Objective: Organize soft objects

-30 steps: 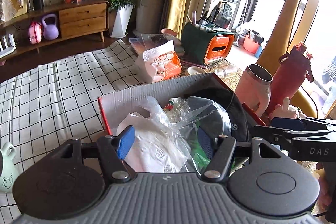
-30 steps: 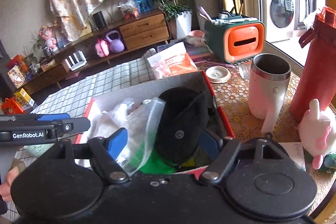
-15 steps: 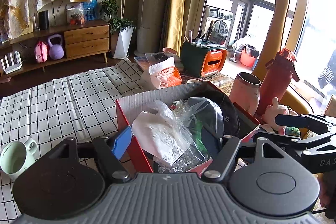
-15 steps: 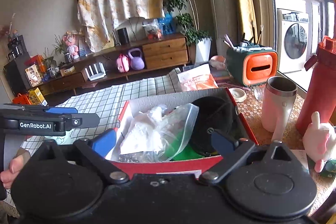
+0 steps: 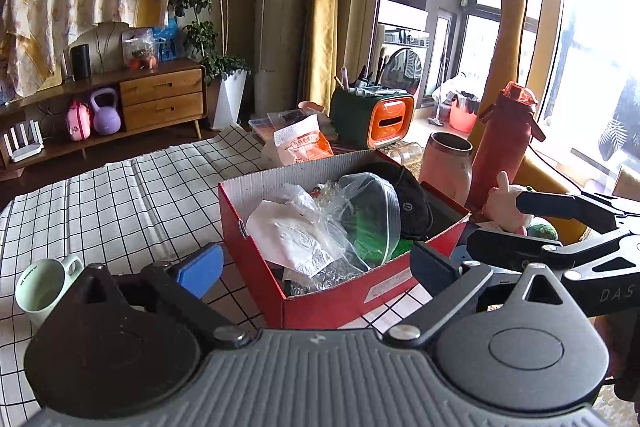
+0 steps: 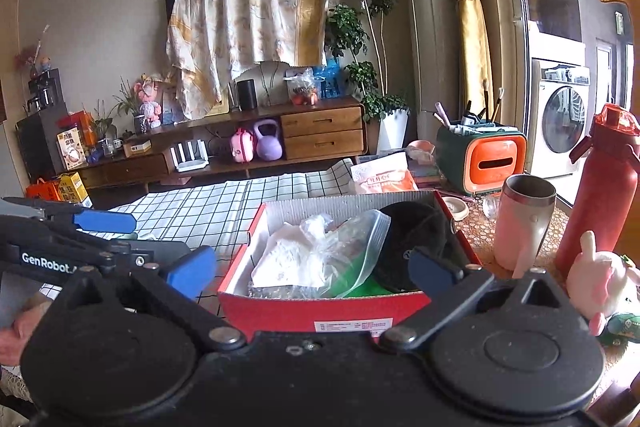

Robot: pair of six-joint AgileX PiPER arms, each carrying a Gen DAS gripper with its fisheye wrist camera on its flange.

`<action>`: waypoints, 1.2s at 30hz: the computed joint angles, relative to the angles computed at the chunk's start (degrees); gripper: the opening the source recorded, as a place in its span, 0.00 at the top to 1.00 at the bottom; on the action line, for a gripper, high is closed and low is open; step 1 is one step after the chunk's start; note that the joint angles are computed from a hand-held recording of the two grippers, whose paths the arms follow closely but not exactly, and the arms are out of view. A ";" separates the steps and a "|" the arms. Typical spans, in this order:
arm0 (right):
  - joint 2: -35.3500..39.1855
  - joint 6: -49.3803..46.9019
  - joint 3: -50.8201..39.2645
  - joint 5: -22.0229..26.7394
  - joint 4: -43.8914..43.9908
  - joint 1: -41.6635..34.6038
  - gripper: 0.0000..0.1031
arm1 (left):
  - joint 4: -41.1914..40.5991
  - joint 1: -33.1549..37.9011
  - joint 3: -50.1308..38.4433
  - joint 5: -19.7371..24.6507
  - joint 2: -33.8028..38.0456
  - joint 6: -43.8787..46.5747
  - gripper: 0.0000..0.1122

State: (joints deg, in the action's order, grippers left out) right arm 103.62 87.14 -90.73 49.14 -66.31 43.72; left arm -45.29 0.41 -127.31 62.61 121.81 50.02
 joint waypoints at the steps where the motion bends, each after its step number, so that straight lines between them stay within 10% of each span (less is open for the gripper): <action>1: -0.08 0.64 0.19 0.50 -0.65 0.46 0.00 | -1.16 0.41 1.80 -0.34 -0.92 1.03 0.10; 36: 2.31 9.42 0.33 8.19 -5.67 7.18 0.00 | -7.74 3.90 25.43 -10.16 -13.60 8.48 0.09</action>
State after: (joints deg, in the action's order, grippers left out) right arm 105.93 96.56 -90.39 57.33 -71.98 50.90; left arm -53.03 4.31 -101.88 52.45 108.21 58.50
